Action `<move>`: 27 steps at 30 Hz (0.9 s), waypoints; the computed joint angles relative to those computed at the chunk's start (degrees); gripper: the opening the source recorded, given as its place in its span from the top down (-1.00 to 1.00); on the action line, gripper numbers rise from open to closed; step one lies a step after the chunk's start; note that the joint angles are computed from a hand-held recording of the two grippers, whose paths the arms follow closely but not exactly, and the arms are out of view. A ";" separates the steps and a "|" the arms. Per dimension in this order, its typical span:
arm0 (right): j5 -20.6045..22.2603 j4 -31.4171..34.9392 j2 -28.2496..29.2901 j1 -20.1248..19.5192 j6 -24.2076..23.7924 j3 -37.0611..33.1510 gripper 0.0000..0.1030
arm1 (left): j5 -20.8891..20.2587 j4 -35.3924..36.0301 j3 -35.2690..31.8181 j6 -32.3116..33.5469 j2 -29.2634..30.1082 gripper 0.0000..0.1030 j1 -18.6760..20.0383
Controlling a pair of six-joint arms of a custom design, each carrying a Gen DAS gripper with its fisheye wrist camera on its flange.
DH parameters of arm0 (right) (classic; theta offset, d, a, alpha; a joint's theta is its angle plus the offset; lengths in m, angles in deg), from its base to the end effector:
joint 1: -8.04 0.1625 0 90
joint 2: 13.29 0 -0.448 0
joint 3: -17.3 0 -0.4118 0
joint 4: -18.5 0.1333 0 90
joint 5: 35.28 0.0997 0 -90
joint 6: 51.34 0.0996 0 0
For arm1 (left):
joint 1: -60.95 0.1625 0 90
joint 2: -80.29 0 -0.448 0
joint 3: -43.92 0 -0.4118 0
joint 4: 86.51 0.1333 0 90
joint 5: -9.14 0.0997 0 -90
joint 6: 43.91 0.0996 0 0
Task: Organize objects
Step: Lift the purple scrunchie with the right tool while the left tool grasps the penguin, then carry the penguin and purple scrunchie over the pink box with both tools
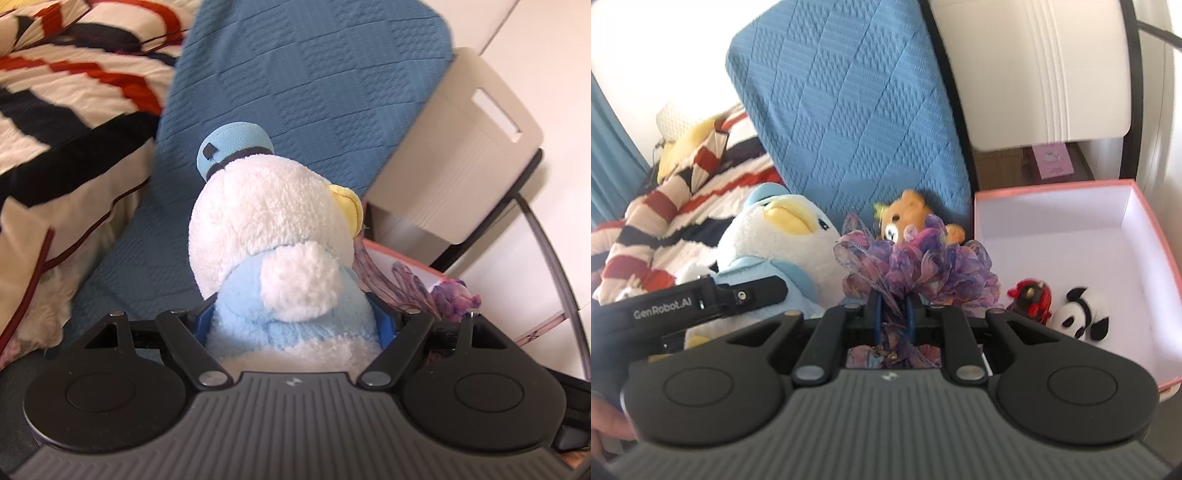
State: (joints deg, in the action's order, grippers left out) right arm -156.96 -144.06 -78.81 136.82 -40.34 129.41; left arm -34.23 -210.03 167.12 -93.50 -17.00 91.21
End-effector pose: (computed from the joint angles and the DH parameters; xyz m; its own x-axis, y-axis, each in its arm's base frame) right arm 0.4360 -0.4134 0.2385 -0.9000 -0.2135 0.3799 -0.3987 0.7555 -0.5199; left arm -0.2604 -0.3900 0.3723 -0.9301 -0.0273 -0.3663 0.2282 0.7385 -0.6345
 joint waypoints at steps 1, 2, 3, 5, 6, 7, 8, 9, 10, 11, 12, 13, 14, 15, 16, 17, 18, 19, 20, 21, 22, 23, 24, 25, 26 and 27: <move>-0.24 0.06 -0.20 -0.01 -0.39 -0.23 0.68 | -0.02 -1.06 -0.40 0.86 0.94 -0.60 -0.23; -0.46 0.19 -0.48 -0.10 -0.74 -0.45 0.68 | -0.01 -2.00 -0.87 1.54 1.96 -0.60 -0.47; -0.32 -0.10 -0.80 -0.32 -1.19 -0.51 0.68 | -0.09 -3.18 -1.42 2.38 3.14 -0.60 -0.70; -0.36 -0.63 -1.50 -0.84 -1.66 -0.51 0.68 | -0.58 -5.67 -2.21 3.94 5.05 -0.60 -0.88; -0.31 -0.98 -1.86 -1.16 -1.95 -0.50 0.68 | -0.89 -6.99 -2.72 4.66 6.18 -0.60 -1.00; -0.30 -1.36 -2.23 -1.48 -2.27 -0.45 0.68 | -1.09 -8.25 -2.93 5.38 7.11 -0.60 -1.10; -0.38 -1.69 -2.64 -1.80 -2.47 -0.38 0.68 | -1.22 -9.37 -3.25 6.12 8.07 -0.60 -1.24; -0.42 -1.91 -3.04 -2.11 -2.59 -0.39 0.68 | -1.33 -10.47 -3.65 6.93 9.19 -0.60 -1.39; -0.44 -2.18 -3.49 -2.47 -2.78 -0.34 0.68 | -1.48 -11.42 -3.99 7.64 10.22 -0.60 -1.47; -0.56 -2.42 -3.80 -2.71 -2.93 -0.29 0.68 | -1.72 -12.35 -4.29 8.29 11.19 -0.60 -1.54; -0.69 -2.64 -4.23 -3.09 -3.20 -0.12 0.68 | -2.15 -13.54 -4.65 8.96 12.39 -0.60 -1.54; -0.82 -2.83 -4.68 -3.48 -3.42 0.10 0.68 | -2.65 -14.57 -4.98 9.58 13.41 -0.60 -1.41; -0.84 -2.95 -5.16 -3.87 -3.59 0.36 0.68 | -3.24 -15.69 -5.34 10.12 14.57 -0.60 -1.31; -0.80 -3.03 -5.64 -4.36 -3.75 0.64 0.68 | -3.86 -16.86 -5.41 10.55 15.45 -0.60 -1.21; -0.90 -3.03 -6.10 -4.87 -3.84 0.92 0.68 | -4.60 -18.11 -5.56 10.96 16.43 -0.60 -0.97; -0.98 -2.84 -6.60 -5.33 -3.92 1.13 0.68 | -5.39 -19.06 -5.81 11.17 17.40 -0.60 -0.70; -1.08 -2.79 -7.04 -5.83 -4.02 1.41 0.68 | -6.25 -19.83 -6.22 11.45 18.59 -0.60 -0.33; -1.26 -2.81 -7.40 -6.28 -4.15 1.69 0.68 | -6.78 -20.47 -6.48 11.97 19.58 -0.60 -0.20; -1.55 -2.77 -7.81 -6.65 -4.21 2.00 0.68 | -7.11 -21.24 -6.63 12.81 20.53 -0.60 -0.19; -1.80 -2.76 -8.25 -7.17 -4.30 2.34 0.68 | -7.30 -22.25 -6.79 13.96 21.69 -0.60 -0.10; -1.90 -2.76 -8.70 -7.74 -4.27 2.71 0.68 | -7.42 -22.92 -6.91 14.56 22.56 -0.60 -0.11; -1.84 -2.79 -9.13 -8.36 -4.23 3.08 0.68 | -7.62 -23.72 -7.04 15.20 23.46 -0.60 -0.03; -1.88 -2.80 -9.59 -8.93 -4.19 3.48 0.68 | -8.05 -24.55 -7.07 15.66 24.27 -0.60 0.15; -2.02 -2.77 -9.95 -9.53 -4.14 3.78 0.68 | -8.53 -24.98 -7.26 15.78 25.00 -0.60 0.35; -2.12 -2.81 -10.26 -10.21 -4.08 4.11 0.68 | -9.13 -25.34 -7.68 15.96 25.96 -0.60 0.73; -2.11 -2.94 -10.53 -10.92 -4.16 4.44 0.68 | -9.63 -25.60 -7.93 16.21 26.80 -0.59 1.04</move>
State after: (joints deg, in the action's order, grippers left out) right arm -159.07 -147.00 -89.34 125.90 -44.51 133.85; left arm -43.86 -235.63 159.19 -77.29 9.79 92.25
